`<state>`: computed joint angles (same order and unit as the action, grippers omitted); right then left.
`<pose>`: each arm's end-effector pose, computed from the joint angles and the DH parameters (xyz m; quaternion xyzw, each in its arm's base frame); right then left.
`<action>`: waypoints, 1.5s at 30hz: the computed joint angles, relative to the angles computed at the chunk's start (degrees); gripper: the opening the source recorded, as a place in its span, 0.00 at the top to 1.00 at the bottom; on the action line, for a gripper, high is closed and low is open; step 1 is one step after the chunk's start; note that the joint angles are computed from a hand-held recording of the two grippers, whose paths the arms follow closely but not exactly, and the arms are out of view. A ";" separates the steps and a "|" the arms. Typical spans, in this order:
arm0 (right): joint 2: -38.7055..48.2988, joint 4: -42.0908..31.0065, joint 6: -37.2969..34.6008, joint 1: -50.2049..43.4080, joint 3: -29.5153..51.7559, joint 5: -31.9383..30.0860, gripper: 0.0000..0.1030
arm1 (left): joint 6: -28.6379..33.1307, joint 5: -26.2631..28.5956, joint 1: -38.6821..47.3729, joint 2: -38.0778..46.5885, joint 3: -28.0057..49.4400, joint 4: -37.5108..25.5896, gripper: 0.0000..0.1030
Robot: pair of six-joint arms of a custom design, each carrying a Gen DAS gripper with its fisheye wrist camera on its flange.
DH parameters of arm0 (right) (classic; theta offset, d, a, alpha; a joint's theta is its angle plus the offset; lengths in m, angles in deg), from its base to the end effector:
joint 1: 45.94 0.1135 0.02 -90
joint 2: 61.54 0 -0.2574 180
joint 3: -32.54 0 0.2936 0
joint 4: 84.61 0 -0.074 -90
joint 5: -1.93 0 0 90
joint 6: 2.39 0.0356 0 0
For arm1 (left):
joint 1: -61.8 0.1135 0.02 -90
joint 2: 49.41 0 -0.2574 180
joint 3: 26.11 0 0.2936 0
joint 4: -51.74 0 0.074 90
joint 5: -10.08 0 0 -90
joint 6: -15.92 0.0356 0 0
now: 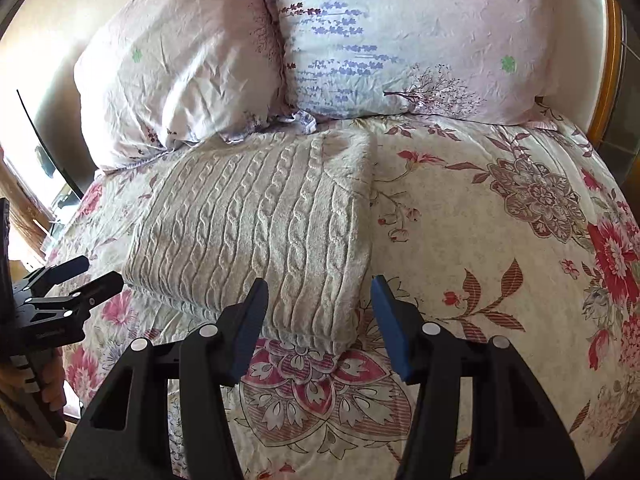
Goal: Fold small clothes
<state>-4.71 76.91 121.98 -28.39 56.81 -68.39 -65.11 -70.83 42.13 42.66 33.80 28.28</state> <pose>0.1888 0.0471 0.0873 0.1922 0.9106 -0.0010 0.3659 0.3178 -0.1196 0.1244 0.2582 0.9169 -0.1028 0.2863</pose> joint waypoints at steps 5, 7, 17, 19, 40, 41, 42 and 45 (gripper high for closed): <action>8.28 2.92 1.89 1.34 2.36 2.96 0.46 | 0.71 -1.73 -0.37 0.44 -1.19 -0.59 0.02; 14.11 4.29 2.49 1.09 4.09 2.71 0.45 | 0.98 -2.54 -0.87 0.35 -1.80 -0.20 0.02; 20.55 8.52 7.40 -3.23 3.57 -3.57 0.29 | 1.50 -4.31 -2.09 1.61 -1.33 -0.38 0.02; 17.32 6.26 7.62 -2.40 2.84 -2.56 0.29 | 1.03 -4.29 -2.12 1.89 -1.11 -0.45 0.02; 23.68 -0.82 17.11 13.73 6.82 7.05 0.06 | -1.65 -5.19 -4.09 4.91 -3.60 2.48 0.02; 24.16 -1.06 17.63 13.85 7.16 7.45 0.05 | -1.59 -5.20 -4.10 4.94 -3.61 2.58 0.02; 24.96 -1.48 18.14 14.08 7.78 7.75 0.05 | -1.43 -5.20 -4.11 5.02 -3.49 2.54 0.02; 26.60 -1.98 19.05 14.70 8.95 8.15 0.01 | -1.32 -5.20 -4.14 4.98 -3.35 2.36 0.02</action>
<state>21.89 74.94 141.03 -13.69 65.75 -60.24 -66.42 -76.03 37.99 47.64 30.45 30.64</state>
